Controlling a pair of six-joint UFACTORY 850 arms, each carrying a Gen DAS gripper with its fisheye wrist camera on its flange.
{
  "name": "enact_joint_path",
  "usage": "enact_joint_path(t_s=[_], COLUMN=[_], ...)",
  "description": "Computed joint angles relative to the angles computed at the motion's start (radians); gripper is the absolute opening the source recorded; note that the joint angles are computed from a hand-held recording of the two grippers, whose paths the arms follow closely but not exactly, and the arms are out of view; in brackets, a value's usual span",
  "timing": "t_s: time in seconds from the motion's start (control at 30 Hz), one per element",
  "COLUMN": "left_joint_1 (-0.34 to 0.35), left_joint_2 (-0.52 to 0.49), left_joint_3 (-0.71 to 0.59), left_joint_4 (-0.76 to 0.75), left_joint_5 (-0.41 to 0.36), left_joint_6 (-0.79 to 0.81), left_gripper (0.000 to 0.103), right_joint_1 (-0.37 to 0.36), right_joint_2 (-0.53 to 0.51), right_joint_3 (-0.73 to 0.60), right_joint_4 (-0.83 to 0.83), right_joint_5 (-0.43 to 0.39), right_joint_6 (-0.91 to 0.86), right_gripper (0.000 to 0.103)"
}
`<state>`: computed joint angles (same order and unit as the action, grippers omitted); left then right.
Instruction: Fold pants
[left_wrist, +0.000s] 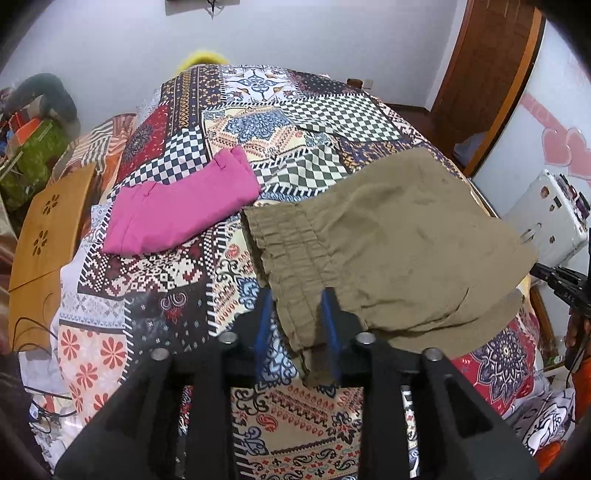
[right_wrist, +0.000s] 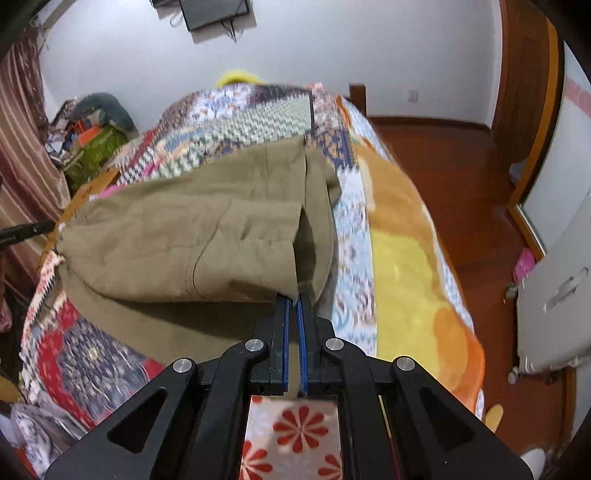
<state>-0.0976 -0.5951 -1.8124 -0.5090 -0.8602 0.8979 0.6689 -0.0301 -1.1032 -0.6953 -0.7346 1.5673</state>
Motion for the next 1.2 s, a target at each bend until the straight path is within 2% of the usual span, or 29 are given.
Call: enact_joint_path(t_s=[0.17, 0.27, 0.33, 0.4, 0.53, 0.6, 0.77, 1.07, 1.17, 1.2], left_joint_1=[-0.003, -0.009, -0.011, -0.012, -0.023, -0.028, -0.038, -0.027, -0.026, -0.025], left_joint_2=[0.047, 0.083, 0.101, 0.11, 0.096, 0.08, 0.032, -0.004, -0.009, -0.007], left_joint_3=[0.066, 0.11, 0.134, 0.152, 0.161, 0.155, 0.117, 0.071, 0.065, 0.068], left_joint_4=[-0.013, -0.026, -0.036, -0.049, -0.012, 0.004, 0.042, -0.062, -0.087, -0.095], left_joint_5=[0.039, 0.065, 0.077, 0.09, 0.113, 0.104, 0.077, 0.028, 0.026, 0.03], left_joint_6=[0.036, 0.076, 0.1, 0.112, 0.087, 0.089, 0.046, 0.08, 0.079, 0.086], left_gripper=[0.045, 0.058, 0.073, 0.076, 0.076, 0.076, 0.076, 0.075, 0.065, 0.058], right_joint_1=[0.014, 0.029, 0.041, 0.053, 0.054, 0.043, 0.008, -0.013, -0.016, -0.014], right_joint_2=[0.007, 0.021, 0.028, 0.026, 0.02, 0.011, -0.014, -0.005, -0.011, -0.013], right_joint_3=[0.008, 0.01, 0.005, -0.005, -0.012, -0.015, -0.014, 0.018, 0.013, 0.012], right_joint_4=[0.056, 0.049, 0.027, -0.006, -0.042, -0.033, 0.014, -0.012, -0.013, -0.02], right_joint_5=[-0.038, -0.075, -0.103, -0.129, -0.129, -0.105, -0.032, 0.105, 0.112, 0.107], right_joint_6=[-0.033, -0.025, -0.012, 0.008, 0.033, 0.021, -0.012, 0.033, 0.037, 0.044], right_gripper=[0.004, 0.007, 0.021, 0.034, 0.05, 0.051, 0.051, 0.051, 0.041, 0.036])
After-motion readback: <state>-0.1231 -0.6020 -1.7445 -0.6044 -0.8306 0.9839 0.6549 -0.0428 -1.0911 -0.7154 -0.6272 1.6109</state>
